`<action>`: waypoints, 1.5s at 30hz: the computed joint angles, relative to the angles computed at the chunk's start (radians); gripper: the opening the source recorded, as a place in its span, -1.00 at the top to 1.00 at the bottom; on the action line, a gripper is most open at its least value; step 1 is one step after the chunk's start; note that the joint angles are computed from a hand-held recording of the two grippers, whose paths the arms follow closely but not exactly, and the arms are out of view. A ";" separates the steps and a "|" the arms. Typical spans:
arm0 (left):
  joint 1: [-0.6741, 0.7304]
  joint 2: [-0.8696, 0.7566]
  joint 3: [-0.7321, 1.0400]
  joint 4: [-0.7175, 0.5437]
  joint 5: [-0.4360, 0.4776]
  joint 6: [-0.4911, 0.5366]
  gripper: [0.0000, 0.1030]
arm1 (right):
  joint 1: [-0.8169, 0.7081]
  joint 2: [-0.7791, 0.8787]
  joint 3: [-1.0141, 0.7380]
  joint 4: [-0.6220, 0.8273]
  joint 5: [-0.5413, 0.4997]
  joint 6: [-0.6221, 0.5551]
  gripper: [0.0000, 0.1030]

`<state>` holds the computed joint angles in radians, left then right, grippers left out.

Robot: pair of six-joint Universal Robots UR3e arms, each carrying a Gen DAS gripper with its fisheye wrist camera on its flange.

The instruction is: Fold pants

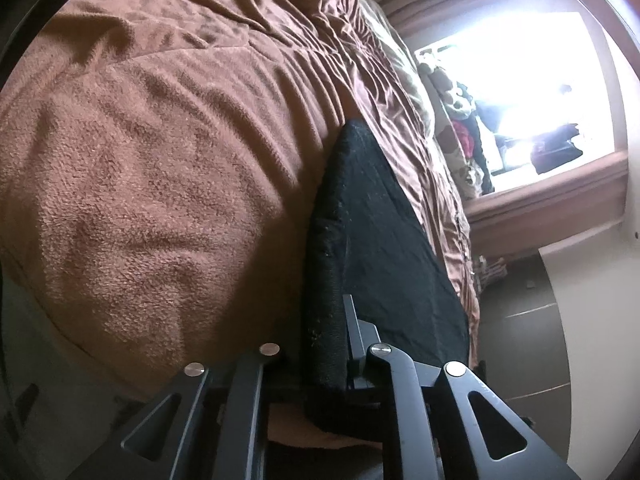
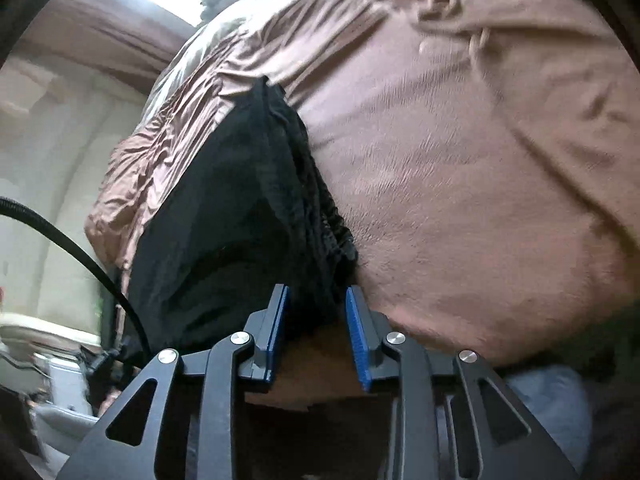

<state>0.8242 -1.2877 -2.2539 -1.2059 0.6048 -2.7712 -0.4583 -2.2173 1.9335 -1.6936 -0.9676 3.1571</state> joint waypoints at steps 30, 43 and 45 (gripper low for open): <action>-0.021 -0.008 -0.046 0.096 -0.012 0.003 0.18 | 0.848 0.969 -0.727 -0.460 -0.417 0.259 0.48; 0.005 -0.009 -0.021 0.038 -0.016 0.050 0.37 | 0.911 1.250 -1.060 -0.356 -0.454 0.262 0.48; 0.015 0.000 -0.023 0.024 -0.017 0.058 0.37 | 0.931 1.267 -1.080 -0.333 -0.463 0.240 0.61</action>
